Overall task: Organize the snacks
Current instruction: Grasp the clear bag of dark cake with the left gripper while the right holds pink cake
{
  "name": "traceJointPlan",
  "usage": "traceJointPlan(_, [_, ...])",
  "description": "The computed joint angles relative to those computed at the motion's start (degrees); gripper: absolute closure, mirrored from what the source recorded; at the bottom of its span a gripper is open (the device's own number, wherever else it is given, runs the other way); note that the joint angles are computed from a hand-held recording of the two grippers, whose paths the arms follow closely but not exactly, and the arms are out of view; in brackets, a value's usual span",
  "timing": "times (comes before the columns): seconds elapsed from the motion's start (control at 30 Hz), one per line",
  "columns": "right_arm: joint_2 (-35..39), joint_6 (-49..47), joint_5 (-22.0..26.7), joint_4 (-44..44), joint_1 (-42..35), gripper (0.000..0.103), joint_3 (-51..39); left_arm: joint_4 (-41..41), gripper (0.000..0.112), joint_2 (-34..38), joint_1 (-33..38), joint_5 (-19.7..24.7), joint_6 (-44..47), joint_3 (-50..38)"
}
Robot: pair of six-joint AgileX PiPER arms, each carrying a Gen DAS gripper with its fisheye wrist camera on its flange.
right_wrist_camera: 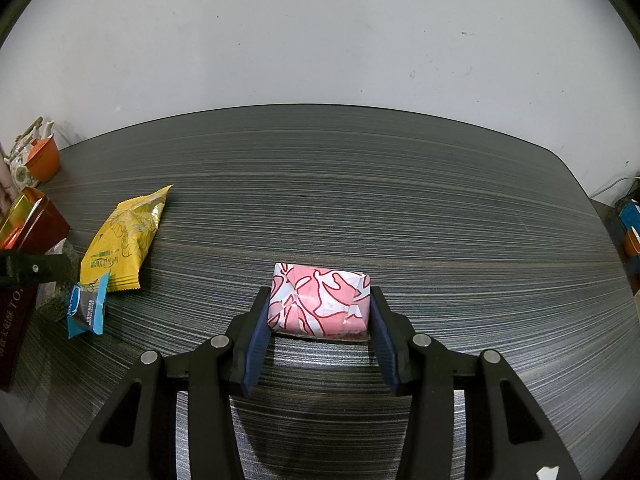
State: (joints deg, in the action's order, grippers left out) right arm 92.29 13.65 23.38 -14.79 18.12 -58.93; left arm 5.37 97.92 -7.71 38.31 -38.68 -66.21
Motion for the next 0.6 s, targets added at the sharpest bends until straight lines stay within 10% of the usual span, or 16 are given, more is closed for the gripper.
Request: traceJointPlan(0.6, [-0.2,0.1,0.0,-0.1,-0.1,0.059,0.1,0.1,0.074,-6.6,-4.3,-2.9,2.2,8.7])
